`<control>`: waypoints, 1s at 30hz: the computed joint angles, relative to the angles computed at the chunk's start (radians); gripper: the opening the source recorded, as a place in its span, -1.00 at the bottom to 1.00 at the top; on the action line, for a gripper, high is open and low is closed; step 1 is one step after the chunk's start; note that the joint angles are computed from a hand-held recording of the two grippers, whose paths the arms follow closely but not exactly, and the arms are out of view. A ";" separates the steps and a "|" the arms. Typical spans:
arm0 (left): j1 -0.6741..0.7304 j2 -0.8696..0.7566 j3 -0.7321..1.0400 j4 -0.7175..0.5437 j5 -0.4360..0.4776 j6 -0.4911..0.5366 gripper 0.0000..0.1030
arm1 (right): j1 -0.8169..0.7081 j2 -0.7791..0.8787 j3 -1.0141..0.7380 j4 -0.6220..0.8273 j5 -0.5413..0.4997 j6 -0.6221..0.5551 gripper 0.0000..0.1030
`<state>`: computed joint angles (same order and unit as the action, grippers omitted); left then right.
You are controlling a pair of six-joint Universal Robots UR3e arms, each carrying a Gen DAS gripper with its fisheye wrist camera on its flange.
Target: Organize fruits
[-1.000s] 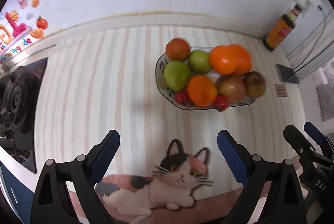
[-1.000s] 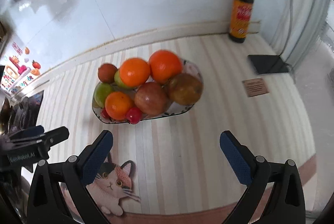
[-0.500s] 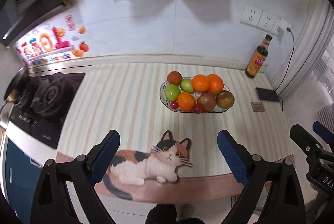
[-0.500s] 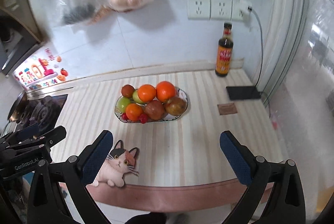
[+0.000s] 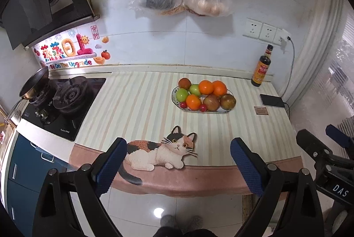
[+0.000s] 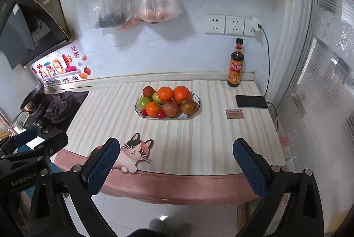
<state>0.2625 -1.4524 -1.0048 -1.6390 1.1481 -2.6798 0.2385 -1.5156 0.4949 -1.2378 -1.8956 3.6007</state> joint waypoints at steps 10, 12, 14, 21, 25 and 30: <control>0.062 0.036 0.022 -0.063 -0.056 0.084 0.86 | 0.110 0.120 -0.322 0.225 -0.074 0.145 1.00; 0.058 0.025 0.035 -0.078 -0.059 0.088 0.97 | 0.096 0.094 -0.265 0.201 -0.064 0.142 1.00; 0.037 -0.001 0.051 -0.076 -0.044 0.081 1.00 | 0.066 0.052 -0.178 0.150 -0.039 0.125 1.00; -0.071 -0.111 0.073 0.056 0.064 -0.016 1.00 | -0.063 -0.005 0.013 0.014 0.045 0.026 1.00; -0.126 -0.189 0.115 0.093 0.121 -0.055 1.00 | -0.095 0.017 0.042 -0.029 0.049 -0.011 1.00; -0.169 -0.264 0.160 0.112 0.168 -0.086 1.00 | -0.139 0.046 0.064 -0.064 0.071 -0.044 1.00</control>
<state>0.0936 -1.7163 -0.8452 -1.5275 1.3156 -2.7657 0.0995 -1.4696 0.5592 -1.3013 -1.8248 3.5564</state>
